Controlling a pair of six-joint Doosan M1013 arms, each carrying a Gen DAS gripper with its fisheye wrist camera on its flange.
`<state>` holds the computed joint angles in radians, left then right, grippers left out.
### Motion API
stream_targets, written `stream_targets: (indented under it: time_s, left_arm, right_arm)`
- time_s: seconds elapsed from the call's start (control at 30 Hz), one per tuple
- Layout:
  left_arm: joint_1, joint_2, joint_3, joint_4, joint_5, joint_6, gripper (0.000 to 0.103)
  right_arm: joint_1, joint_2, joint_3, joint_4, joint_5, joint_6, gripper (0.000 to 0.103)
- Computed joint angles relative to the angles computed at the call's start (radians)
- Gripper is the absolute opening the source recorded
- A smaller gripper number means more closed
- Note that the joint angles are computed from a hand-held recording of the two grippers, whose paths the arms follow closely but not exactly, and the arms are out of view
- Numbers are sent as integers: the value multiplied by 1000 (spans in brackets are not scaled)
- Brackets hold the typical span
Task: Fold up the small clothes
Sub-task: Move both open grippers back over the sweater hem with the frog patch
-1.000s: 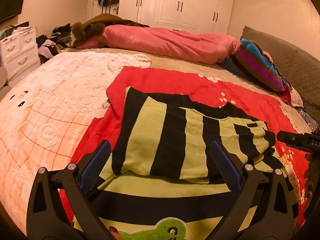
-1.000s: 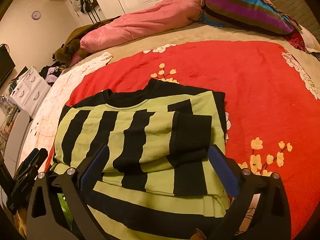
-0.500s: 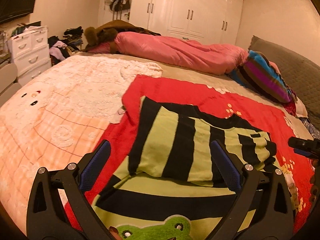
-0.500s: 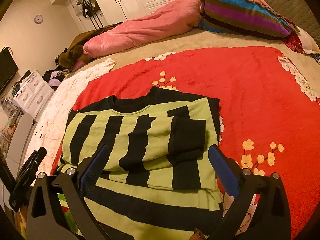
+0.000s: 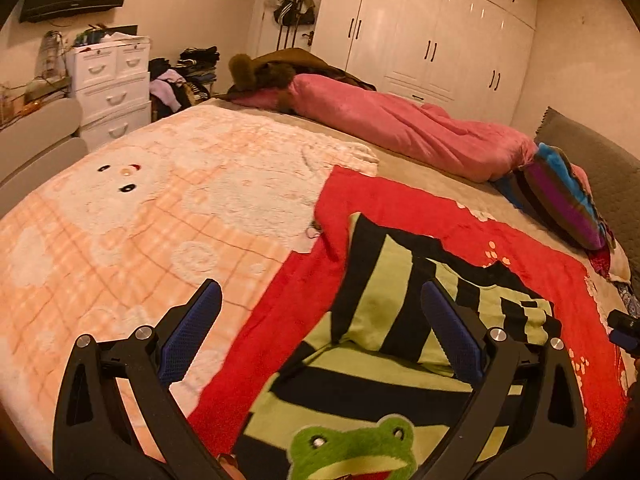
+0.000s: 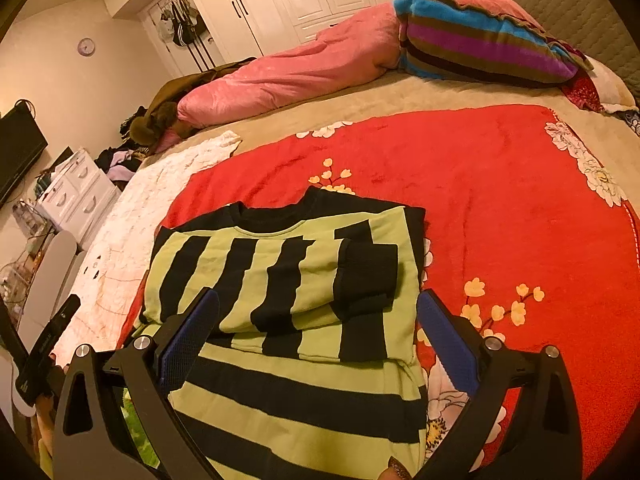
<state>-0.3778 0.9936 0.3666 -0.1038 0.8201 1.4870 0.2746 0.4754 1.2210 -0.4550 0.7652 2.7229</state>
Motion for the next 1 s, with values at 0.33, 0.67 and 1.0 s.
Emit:
stream_targets:
  time_s: [0.33,0.67,1.0]
  left_arm:
    - [4,-60,74,-1,9,54,94]
    - [16,-105,125,-37,65,98,93]
    - [28,-160,219,-13,54,99,94]
  right_arm:
    - [13,-33,24,0,-17,-7,99]
    - [27,-68,54,-19,-31,6,99]
    - [38,-104,90,-23,-45,16,99]
